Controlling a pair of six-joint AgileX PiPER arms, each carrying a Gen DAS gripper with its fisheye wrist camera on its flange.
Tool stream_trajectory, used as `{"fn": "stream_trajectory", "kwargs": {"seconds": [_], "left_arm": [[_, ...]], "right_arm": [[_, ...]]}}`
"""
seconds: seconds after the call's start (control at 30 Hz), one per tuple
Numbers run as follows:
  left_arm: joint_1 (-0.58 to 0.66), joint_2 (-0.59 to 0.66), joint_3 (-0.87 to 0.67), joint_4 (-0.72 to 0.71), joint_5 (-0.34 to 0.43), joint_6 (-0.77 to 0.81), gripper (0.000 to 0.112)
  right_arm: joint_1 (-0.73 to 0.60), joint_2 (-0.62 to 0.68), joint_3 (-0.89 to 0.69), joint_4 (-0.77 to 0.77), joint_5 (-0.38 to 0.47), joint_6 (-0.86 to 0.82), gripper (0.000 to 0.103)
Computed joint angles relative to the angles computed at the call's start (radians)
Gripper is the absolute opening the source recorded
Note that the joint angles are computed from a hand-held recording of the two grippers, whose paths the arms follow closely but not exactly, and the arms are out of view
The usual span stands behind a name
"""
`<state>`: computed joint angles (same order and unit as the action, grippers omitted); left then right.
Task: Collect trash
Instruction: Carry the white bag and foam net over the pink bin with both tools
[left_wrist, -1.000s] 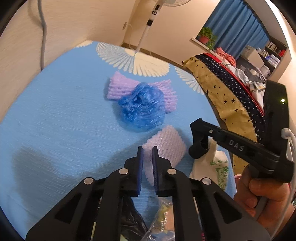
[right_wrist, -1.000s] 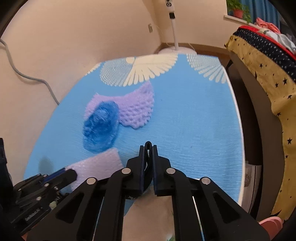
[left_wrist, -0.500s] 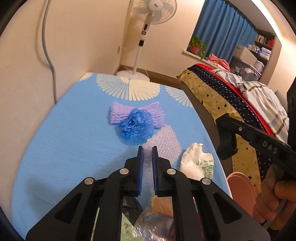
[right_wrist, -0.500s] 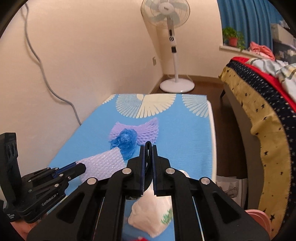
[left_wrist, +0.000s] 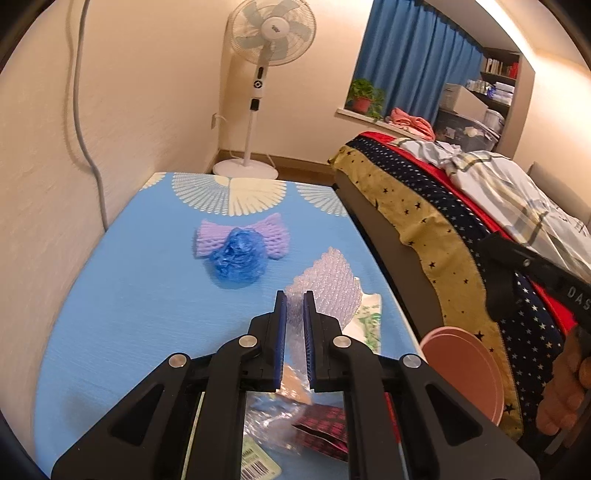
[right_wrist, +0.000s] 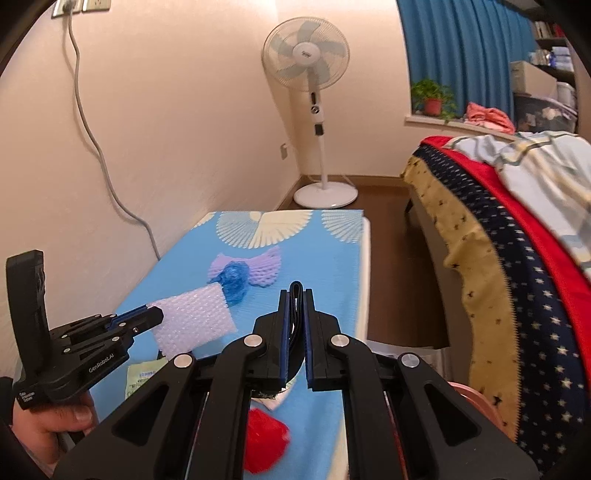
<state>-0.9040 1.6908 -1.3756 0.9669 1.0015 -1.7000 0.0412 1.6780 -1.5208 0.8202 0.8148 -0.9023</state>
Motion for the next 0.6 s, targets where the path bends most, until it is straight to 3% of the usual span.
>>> {"fn": "stream_trajectory", "kwargs": {"seconds": [0.3,0.6], "left_arm": [[-0.069,0.027,-0.064,0.037,0.042,0.003,0.009],[-0.094,0.086,-0.139,0.034,0.033,0.037,0.009]], "right_arm": [[-0.157,-0.091,0.061,0.063,0.032,-0.104,0.007],[-0.29,-0.117,0.121,0.103,0.032,-0.149,0.007]]}}
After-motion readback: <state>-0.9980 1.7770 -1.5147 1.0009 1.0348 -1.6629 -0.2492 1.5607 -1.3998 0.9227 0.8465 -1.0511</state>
